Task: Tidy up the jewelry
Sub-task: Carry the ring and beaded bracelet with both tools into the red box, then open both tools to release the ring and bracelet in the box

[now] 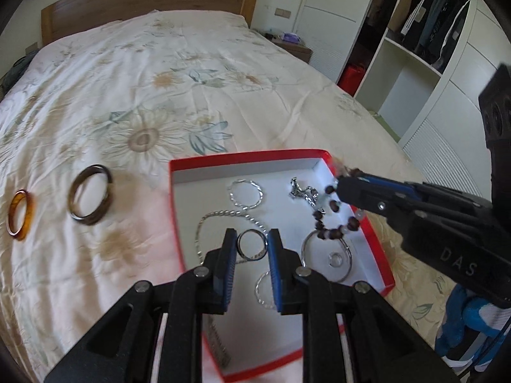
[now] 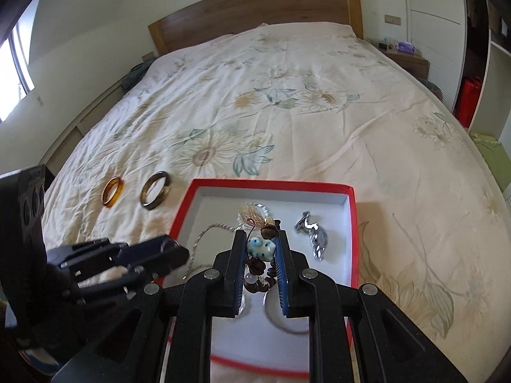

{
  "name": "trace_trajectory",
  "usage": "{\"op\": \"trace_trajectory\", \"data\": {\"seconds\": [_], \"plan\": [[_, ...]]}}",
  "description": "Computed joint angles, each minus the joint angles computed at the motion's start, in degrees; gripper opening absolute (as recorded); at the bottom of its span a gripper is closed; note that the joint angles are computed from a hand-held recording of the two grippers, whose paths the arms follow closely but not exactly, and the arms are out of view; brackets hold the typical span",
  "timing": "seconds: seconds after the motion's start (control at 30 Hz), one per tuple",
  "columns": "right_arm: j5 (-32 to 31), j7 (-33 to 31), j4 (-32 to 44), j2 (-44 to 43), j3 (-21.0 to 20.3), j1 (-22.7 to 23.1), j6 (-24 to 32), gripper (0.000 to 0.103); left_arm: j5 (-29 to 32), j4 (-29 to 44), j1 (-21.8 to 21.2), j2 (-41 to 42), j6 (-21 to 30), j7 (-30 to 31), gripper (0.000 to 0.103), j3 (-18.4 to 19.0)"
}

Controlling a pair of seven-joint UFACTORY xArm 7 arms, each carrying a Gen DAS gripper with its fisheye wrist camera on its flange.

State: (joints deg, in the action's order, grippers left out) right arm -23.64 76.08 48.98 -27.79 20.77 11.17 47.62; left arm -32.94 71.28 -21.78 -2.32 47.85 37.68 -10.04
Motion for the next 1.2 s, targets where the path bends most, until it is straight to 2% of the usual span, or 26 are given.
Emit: {"op": "trace_trajectory", "data": {"seconds": [0.2,0.47,0.67,0.87,1.03,1.2], "plan": [[0.12,-0.11,-4.42,1.72,-2.59,-1.34,-7.53,0.018,3.63,0.66,-1.0,4.13,-2.12,-3.36,0.018,-1.46],[3.96,-1.51,-8.11,3.2,-3.83,-0.21,-10.31,0.018,4.61,-2.39,-1.39,4.43,-3.9,-3.16,0.018,-2.35],[4.68,-1.04,-8.93,2.74,-3.59,-0.28,-8.63,0.019,4.64,-2.31,-1.55,4.51,-3.83,-3.69,0.019,-2.3],[4.85,0.21,-9.11,0.46,-2.76,-0.04,-5.35,0.033,4.81,-1.53,-1.48,4.51,-2.05,-4.24,0.019,-2.21],[5.15,2.04,-8.91,-2.76,-1.54,0.24,-1.91,0.036,3.78,-2.0,-1.15,2.48,-1.12,-3.7,0.027,-1.78],[5.31,3.9,-6.71,-5.33,0.74,0.87,3.21,0.04,2.52,-3.3,-0.7,-1.32,-0.17,-3.21,0.028,-0.66]]}}
